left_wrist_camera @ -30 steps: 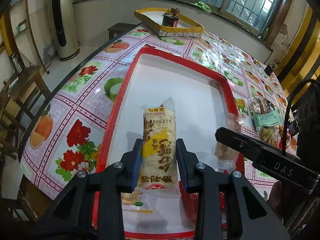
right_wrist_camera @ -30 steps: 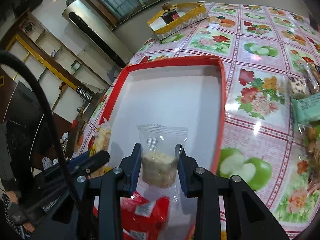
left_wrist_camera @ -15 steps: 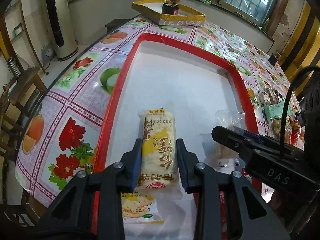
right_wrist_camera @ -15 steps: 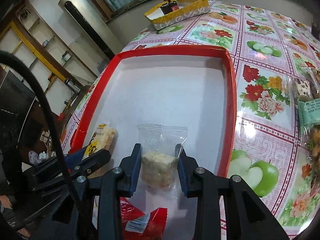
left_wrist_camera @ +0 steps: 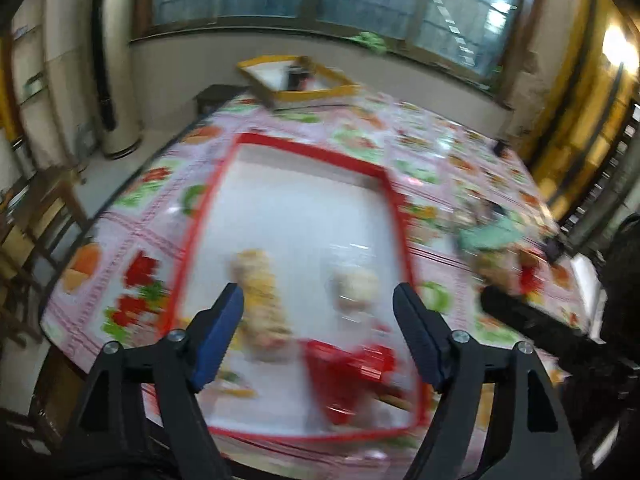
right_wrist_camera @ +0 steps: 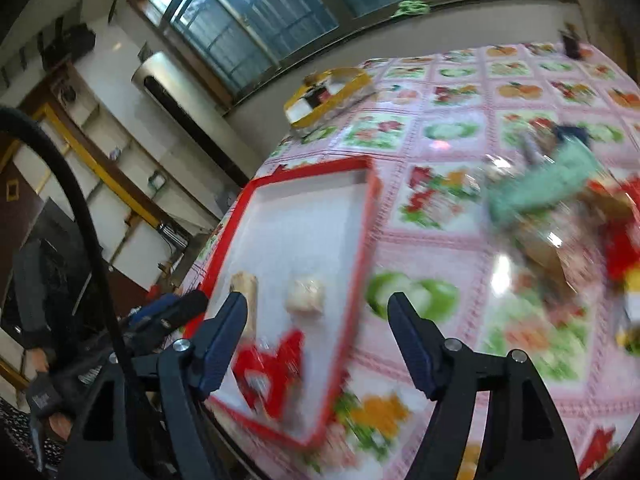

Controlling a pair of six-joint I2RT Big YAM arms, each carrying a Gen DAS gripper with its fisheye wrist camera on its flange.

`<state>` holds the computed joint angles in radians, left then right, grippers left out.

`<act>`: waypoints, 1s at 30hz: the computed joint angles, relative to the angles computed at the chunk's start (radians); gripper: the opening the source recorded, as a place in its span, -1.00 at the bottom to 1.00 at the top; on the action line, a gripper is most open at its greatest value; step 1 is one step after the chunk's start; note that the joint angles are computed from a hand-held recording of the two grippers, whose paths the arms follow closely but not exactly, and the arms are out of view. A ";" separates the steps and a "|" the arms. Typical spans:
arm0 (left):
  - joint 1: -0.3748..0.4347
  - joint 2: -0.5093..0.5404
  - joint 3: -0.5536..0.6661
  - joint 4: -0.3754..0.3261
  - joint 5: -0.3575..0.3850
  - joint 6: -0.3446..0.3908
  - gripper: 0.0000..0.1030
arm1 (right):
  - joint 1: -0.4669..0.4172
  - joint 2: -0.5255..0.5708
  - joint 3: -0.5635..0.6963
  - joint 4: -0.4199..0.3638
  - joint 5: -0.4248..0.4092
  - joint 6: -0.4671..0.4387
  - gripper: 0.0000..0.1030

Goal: Organize snacks
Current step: 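Move both tools back to the snack pile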

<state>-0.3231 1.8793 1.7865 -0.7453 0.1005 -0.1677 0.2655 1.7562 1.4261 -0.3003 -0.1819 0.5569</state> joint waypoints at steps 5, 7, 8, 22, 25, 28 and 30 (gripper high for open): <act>-0.079 0.002 0.008 -0.027 0.053 0.038 0.54 | -0.045 -0.085 -0.180 0.076 -0.027 0.046 0.42; -0.106 0.008 0.017 -0.048 0.054 0.050 0.54 | -0.061 -0.113 -0.225 0.088 -0.018 0.060 0.42; -0.117 0.008 0.015 -0.047 0.051 0.052 0.54 | -0.074 -0.136 -0.259 0.102 -0.016 0.066 0.42; -0.192 0.069 0.088 -0.131 0.037 0.047 0.55 | -0.230 -0.215 -0.315 -0.046 0.067 -0.076 0.41; -0.197 0.078 0.098 -0.137 0.035 0.047 0.55 | -0.255 -0.215 -0.310 -0.056 0.092 -0.114 0.41; -0.199 0.088 0.108 -0.145 0.035 0.050 0.55 | -0.276 -0.194 -0.281 -0.091 0.108 -0.142 0.41; -0.199 0.091 0.112 -0.148 0.038 0.052 0.55 | -0.293 -0.166 -0.260 -0.126 0.094 -0.144 0.41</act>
